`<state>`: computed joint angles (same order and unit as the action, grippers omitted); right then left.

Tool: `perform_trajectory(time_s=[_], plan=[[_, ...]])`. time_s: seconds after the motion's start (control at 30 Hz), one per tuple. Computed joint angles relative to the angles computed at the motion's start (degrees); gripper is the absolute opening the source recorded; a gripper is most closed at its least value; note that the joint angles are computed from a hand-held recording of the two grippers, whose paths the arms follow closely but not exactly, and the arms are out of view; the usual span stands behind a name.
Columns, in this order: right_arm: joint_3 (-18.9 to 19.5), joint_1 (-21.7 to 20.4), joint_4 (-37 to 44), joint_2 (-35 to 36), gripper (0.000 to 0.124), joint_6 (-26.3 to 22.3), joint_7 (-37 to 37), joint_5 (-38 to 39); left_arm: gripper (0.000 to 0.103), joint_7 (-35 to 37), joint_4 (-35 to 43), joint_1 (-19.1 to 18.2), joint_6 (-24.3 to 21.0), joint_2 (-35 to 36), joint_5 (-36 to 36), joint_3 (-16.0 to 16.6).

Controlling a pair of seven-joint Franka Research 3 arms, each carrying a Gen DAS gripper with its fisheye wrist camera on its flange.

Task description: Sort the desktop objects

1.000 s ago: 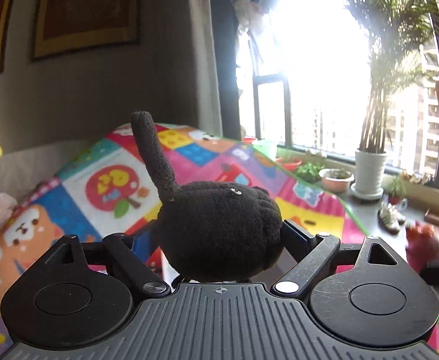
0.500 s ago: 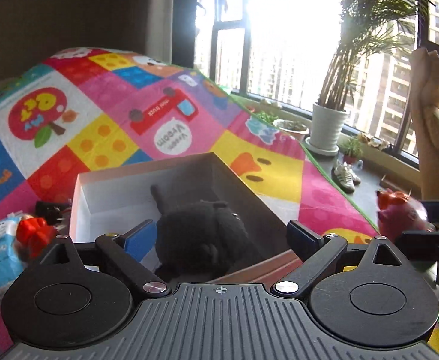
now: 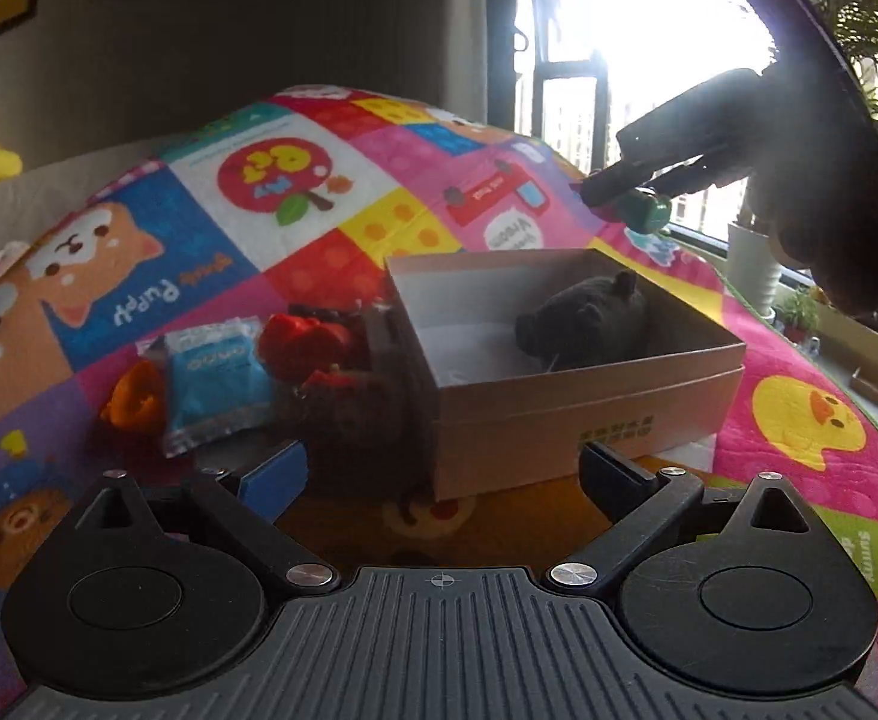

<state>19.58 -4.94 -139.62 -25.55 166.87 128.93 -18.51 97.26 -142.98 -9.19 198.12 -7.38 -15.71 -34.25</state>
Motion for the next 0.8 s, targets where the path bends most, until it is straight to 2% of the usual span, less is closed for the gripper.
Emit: perform_trajectory(time_s=[0.03, 0.1, 0.17, 0.2, 0.27, 0.3, 0.33, 0.43, 0.53, 0.67, 0.73, 0.8], plan=[[-0.2, 0.0, 2.1, 2.2, 0.052, -1.1, -0.7, 0.2, 0.101, -0.6, -0.7, 0.0, 0.3, -0.4, -0.2, 0.6], [3.4, -4.1, 5.9, 5.4, 0.057, -3.6, 4.2, -5.2, 0.101, -2.4, -2.0, 0.0, 0.8, -1.0, -0.2, 2.1], [4.4, -4.6, 8.1, 7.1, 0.057, -4.3, 6.8, -9.3, 0.102, -3.2, -2.6, 1.5, 0.5, -1.4, -1.9, 1.7], [4.1, -3.5, 8.9, 7.8, 0.057, -4.4, 7.1, -9.8, 0.102, -2.7, -2.5, 3.6, 0.0, -1.5, -4.1, -0.2], [2.9, 0.1, 10.5, 9.6, 0.057, -4.1, 5.7, -9.1, 0.102, -0.8, -1.5, 10.9, -1.3, -1.8, -9.8, -7.5], [2.1, 2.3, 11.7, 10.9, 0.057, -4.3, 3.9, -8.5, 0.102, -1.2, -1.3, 13.2, -1.9, -2.0, -10.6, -9.6], [1.5, 4.2, 12.8, 12.2, 0.057, -4.8, 2.4, -8.0, 0.102, -2.3, -1.4, 13.7, -2.3, -2.0, -10.3, -9.7], [1.2, 8.8, 20.0, 19.1, 0.056, -8.6, -0.5, -7.8, 0.102, -6.0, -1.7, 11.5, -3.2, -1.6, -7.0, -6.2], [0.8, 11.8, 30.6, 28.6, 0.047, -15.3, 1.2, -10.8, 0.102, -10.7, -2.8, 6.6, -2.4, -1.4, -1.8, -0.3], [-2.6, 16.4, 44.9, 40.5, 0.045, -24.9, 5.1, -13.5, 0.102, -13.8, -3.6, 4.6, -0.9, -1.3, 2.8, 2.4], [-4.8, 19.1, 51.4, 45.6, 0.044, -29.6, 4.9, -14.9, 0.102, -14.0, -3.7, 4.4, -0.6, -1.2, 3.3, 2.7], [-6.1, 20.8, 56.3, 49.4, 0.041, -33.3, 4.0, -13.2, 0.102, -16.0, -3.9, 2.4, -0.3, -1.1, 5.6, 5.4]])
